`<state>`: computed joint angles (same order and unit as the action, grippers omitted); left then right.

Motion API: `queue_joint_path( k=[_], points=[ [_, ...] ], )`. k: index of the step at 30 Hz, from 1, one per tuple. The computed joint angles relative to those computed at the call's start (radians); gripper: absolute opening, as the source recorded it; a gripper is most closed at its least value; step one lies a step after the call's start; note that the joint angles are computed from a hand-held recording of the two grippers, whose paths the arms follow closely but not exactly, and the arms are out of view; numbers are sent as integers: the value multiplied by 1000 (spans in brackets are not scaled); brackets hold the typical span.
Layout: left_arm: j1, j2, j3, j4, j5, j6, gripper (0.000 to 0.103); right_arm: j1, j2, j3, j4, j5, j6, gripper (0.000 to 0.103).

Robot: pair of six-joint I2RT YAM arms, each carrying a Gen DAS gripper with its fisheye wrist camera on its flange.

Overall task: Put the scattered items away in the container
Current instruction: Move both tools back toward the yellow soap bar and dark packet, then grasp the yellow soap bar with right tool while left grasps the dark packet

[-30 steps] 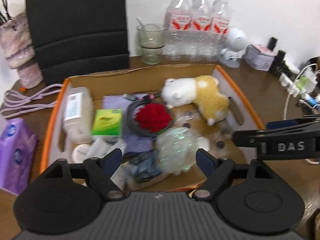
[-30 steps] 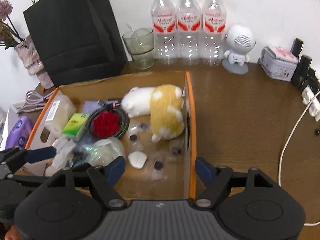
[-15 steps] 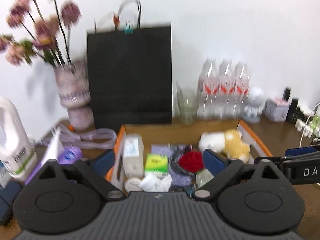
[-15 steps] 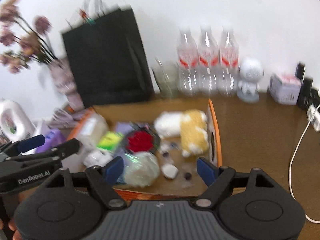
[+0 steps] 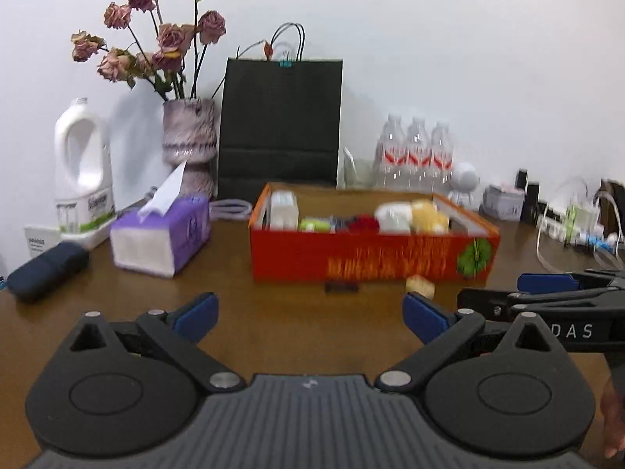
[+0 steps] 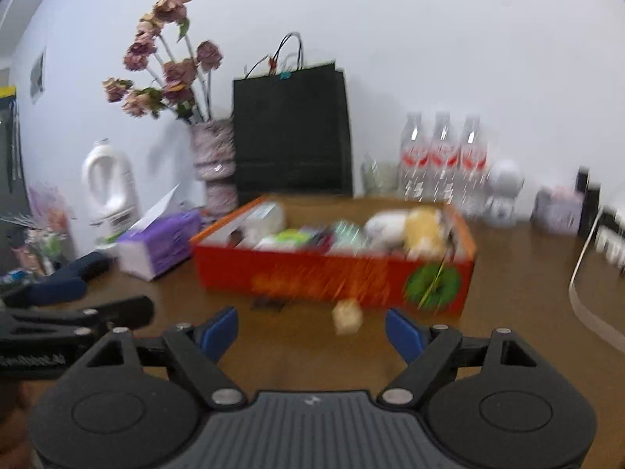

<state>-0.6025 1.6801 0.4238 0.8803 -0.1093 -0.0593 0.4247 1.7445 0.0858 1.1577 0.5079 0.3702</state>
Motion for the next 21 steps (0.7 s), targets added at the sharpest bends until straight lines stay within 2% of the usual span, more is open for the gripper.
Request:
queue_joint_path(
  k=[2,3,5,8,9,11,13,15,18,20,21],
  points=[
    [-3,23,24,-45,15,15,103,25,22,1,-23,7,19,76],
    [6,34,35,-61,36,19,103,29,19,10,-54,11,11,72],
    [34,61,96,-126,99,10,103,-7,5,37,-115,-10,-27,69],
    [81,104,226,-265,202,37,103,-120,-34,155,-315,-83,-65,68],
    [92,121,272,-313,226,44,103,-173,-11,208,-350,-132,-89,68],
    [121,182,428,-480,309,88,101,-260,75,332,-417,-202,-127,64],
    [105,246,558,-592,243,99,96,-324,167,456,-494,-251,-117,56],
    [88,311,650,-616,201,137,90,-368,232,534,-541,-314,-103,50],
    [87,413,792,-690,205,135,76,-380,256,544,-532,-337,-106,45],
    [87,468,865,-728,237,109,73,-376,259,528,-507,-329,-126,33],
    [84,488,890,-741,246,108,72,-371,264,519,-490,-309,-134,23]
  ],
)
